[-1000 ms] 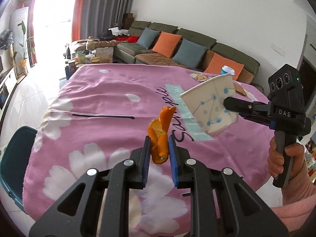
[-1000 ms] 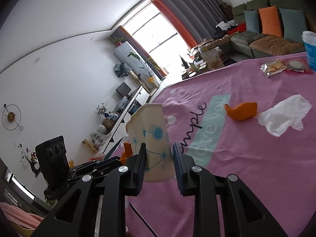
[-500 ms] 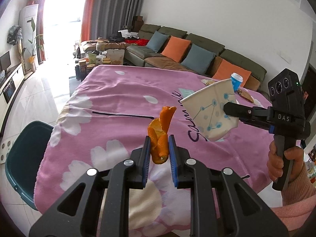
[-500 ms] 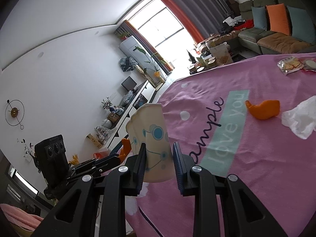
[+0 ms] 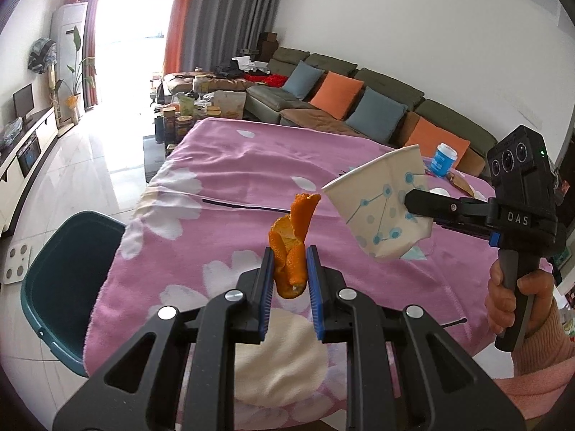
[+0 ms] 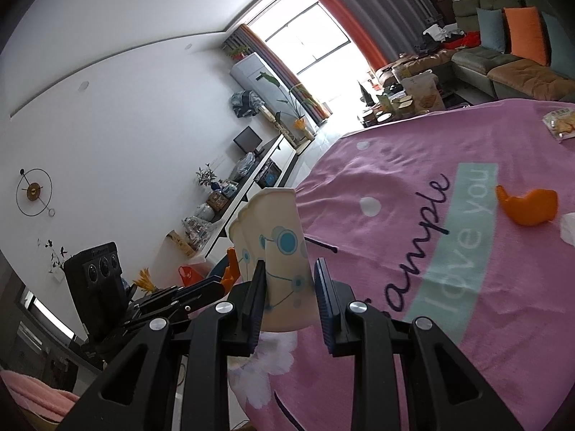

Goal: Collect trash
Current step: 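Carry the orange peel and paper cup over the teal bin with both tools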

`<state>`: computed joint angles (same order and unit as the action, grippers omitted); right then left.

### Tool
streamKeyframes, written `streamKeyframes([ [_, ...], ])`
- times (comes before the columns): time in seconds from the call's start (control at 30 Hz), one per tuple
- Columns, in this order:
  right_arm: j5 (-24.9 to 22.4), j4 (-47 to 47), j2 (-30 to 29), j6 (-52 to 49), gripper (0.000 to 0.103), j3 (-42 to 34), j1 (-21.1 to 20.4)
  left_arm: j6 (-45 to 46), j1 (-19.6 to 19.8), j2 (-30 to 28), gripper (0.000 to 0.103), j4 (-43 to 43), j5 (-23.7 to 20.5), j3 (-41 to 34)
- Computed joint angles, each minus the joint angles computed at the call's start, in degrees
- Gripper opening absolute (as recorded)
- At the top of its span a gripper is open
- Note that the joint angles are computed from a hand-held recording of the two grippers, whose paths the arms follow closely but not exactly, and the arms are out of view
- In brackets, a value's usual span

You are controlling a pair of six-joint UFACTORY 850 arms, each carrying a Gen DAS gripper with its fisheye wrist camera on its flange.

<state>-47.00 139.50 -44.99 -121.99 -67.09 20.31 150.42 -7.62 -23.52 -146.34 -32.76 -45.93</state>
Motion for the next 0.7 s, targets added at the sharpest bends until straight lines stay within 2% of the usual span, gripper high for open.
streamKeyframes([
  [0.7,2.7,-5.5,-2.52,4.62,0.025,-6.19,2.22,0.81,3.16,1.43,0.018,-2.65,-0.46,1.68],
])
